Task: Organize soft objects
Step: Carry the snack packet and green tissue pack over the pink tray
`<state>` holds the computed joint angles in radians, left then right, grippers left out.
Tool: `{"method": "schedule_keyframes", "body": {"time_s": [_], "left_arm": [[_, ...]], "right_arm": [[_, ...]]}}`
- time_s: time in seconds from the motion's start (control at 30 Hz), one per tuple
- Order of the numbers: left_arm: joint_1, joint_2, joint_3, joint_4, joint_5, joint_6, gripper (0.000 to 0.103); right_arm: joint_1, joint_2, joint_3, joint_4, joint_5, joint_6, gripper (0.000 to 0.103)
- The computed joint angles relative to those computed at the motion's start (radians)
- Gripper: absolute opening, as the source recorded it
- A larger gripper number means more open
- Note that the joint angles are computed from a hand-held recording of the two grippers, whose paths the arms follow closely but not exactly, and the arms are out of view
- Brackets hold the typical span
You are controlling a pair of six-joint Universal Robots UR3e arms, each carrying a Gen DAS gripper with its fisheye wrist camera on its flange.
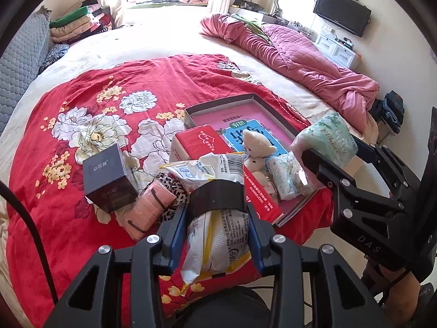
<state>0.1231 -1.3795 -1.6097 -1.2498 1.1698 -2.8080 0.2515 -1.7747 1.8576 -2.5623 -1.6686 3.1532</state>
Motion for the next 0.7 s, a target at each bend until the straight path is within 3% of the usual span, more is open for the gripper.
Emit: {"method": "schedule_keyframes", "body": {"time_s": [0.7], "left_arm": [[-0.235, -0.239, 0.172, 0.100, 0.053, -0.100, 0.040]], "right_arm": [[-0.225, -0.185, 0.141, 0.028, 0.030, -0.021, 0.073]]}}
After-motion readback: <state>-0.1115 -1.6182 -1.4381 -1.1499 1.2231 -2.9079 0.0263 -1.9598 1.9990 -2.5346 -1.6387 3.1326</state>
